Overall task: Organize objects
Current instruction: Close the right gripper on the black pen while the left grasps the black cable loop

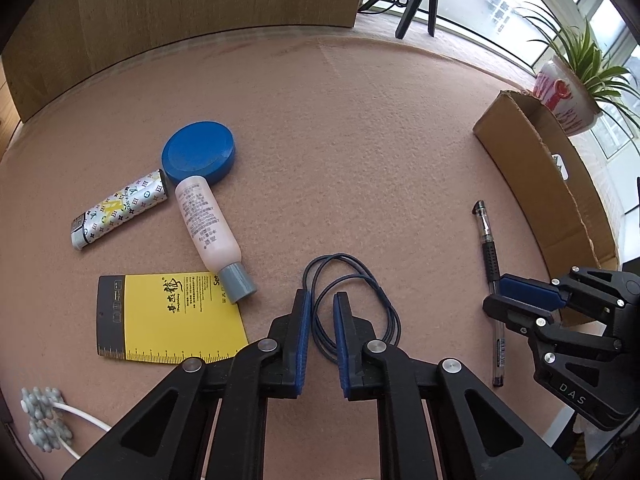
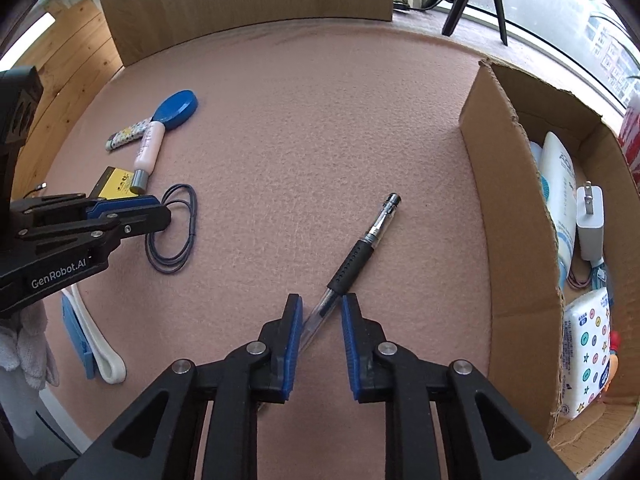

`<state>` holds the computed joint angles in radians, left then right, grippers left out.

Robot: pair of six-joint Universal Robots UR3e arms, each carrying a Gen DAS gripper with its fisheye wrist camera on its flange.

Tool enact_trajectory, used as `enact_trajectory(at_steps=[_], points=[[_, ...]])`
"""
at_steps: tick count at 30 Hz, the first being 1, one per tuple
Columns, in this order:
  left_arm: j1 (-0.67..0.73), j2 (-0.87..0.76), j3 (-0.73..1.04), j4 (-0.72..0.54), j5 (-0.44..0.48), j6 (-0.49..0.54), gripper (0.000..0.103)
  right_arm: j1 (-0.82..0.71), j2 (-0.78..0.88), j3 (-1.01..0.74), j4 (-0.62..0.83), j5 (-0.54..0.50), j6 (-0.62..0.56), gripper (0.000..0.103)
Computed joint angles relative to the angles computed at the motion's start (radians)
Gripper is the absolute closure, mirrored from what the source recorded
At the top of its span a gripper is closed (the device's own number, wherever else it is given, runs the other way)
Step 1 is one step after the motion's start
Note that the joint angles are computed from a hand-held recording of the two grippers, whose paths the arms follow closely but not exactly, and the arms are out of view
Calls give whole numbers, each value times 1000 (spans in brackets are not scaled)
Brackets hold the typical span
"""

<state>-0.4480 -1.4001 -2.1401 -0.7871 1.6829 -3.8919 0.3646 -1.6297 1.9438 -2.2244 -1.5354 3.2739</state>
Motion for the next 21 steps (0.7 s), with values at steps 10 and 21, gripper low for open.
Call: enact_trajectory(at_steps=[10, 21], points=[[11, -29, 8, 37, -15, 30, 100, 30, 21, -17, 15, -51, -56, 87], [13, 47, -42, 80, -22, -44, 101, -15, -33, 57, -60, 6, 36, 95]])
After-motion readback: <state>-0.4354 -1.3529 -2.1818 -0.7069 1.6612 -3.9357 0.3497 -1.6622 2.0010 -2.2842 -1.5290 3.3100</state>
